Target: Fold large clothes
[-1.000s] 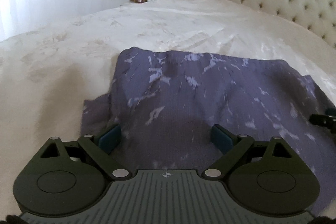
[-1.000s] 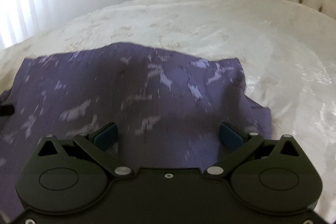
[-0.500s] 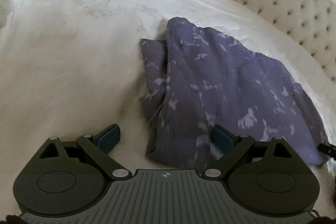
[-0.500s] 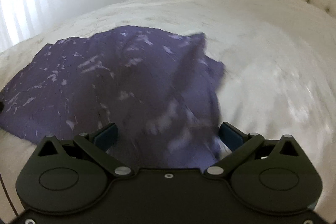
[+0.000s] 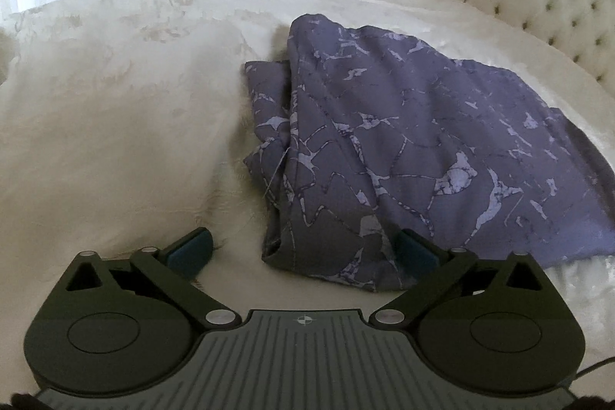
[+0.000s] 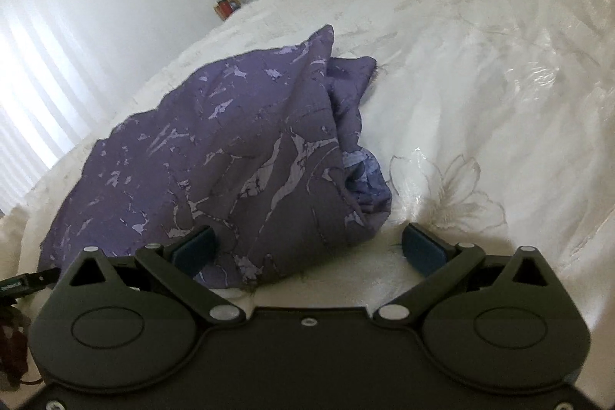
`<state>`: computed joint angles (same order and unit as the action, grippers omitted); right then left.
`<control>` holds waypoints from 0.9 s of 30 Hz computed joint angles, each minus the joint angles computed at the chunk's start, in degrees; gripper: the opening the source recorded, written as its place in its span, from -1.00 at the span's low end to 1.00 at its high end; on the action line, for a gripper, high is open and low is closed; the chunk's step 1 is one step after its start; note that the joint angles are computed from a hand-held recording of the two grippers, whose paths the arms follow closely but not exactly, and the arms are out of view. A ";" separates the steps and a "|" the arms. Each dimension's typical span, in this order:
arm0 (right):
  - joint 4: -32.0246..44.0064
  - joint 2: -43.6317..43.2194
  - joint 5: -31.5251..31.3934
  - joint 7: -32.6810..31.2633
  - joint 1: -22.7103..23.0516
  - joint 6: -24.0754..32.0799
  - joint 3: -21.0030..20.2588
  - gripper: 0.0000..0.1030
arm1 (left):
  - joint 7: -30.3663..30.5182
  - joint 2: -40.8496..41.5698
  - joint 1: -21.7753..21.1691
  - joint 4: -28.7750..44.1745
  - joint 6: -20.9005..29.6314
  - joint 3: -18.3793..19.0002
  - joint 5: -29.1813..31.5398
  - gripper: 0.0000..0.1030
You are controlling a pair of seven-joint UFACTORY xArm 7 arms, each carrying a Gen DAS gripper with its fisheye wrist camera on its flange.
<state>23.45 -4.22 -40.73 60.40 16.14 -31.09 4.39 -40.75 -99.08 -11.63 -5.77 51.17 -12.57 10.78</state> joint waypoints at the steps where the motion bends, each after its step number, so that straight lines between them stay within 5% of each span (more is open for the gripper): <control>1: -0.42 0.11 1.17 -1.06 -0.05 -0.81 0.23 1.00 | -0.20 -0.49 -0.26 -0.22 0.15 -0.35 0.06 1.00; 16: 9.60 11.34 -16.92 15.80 -8.66 -12.38 1.25 1.00 | 4.32 7.42 3.83 3.05 -3.01 3.77 -1.19 1.00; 27: 11.90 17.80 -14.15 13.52 -10.55 -19.62 2.95 1.00 | 12.98 17.30 9.47 4.43 -15.74 12.32 -9.01 1.00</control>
<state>35.36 13.59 -54.88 73.92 5.59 -50.72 7.34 -27.77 -81.78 -2.16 -1.33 35.44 -0.25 1.77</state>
